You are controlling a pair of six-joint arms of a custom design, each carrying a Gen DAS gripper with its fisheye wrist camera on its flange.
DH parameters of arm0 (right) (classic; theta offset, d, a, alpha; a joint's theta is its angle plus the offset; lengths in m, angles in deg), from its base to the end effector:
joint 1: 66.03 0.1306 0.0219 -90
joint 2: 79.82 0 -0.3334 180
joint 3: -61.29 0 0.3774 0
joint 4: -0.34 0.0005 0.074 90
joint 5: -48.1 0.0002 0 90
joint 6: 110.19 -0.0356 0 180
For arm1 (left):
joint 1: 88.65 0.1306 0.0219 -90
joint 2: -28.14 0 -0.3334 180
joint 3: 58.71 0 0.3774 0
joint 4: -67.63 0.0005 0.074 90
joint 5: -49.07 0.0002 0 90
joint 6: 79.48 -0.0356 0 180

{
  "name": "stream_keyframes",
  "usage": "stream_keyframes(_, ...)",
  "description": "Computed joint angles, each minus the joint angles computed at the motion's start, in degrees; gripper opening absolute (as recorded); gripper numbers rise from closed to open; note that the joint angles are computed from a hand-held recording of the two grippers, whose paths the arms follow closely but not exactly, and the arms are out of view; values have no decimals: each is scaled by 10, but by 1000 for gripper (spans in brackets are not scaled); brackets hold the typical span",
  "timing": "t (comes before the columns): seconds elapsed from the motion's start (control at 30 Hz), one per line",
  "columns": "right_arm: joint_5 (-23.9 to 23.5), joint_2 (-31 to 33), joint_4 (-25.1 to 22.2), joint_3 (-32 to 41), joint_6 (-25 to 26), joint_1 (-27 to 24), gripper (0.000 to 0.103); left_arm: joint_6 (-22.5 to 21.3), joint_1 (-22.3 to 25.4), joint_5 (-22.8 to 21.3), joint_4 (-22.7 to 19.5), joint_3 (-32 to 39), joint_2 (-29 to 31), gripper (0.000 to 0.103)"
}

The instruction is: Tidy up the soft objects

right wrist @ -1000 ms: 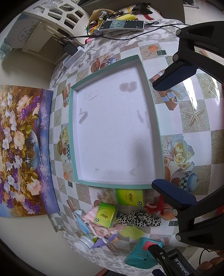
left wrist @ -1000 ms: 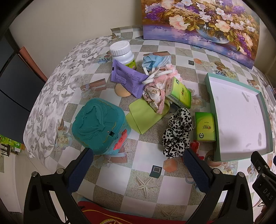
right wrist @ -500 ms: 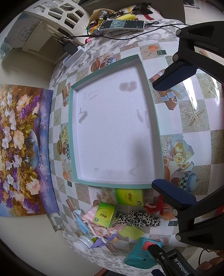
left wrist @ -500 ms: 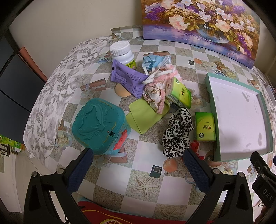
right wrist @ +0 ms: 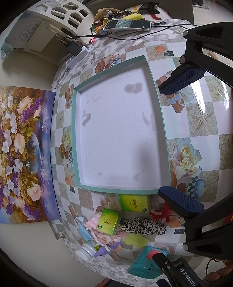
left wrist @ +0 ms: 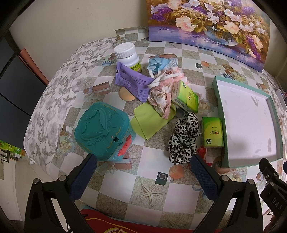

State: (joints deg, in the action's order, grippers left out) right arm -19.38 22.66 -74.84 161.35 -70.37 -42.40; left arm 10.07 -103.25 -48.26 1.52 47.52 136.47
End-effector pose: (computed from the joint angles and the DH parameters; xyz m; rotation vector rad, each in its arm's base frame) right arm 0.4580 0.1850 0.3358 0.6828 2.6374 -0.2559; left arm 0.5277 -0.1333 0.3317 0.3262 2.7276 0.1095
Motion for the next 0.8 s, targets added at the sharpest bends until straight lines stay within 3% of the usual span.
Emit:
stream_keyframes(0.23,-13,-12,19,-9,7,-3,103,10,7,15,11,0,-7,103)
stream_keyframes(0.47,-51,-15,60,-3,21,-13,103,36,40,54,2,70,26,103)
stream_keyframes(0.67,-74,9,94,41,36,-25,103,18,75,114,0,160,75,103)
stream_keyframes(0.73,-82,29,95,69,43,-29,103,-4,80,124,-3,190,94,103)
stream_keyframes(0.8,-101,48,102,93,53,-32,103,-40,82,125,-32,238,125,103)
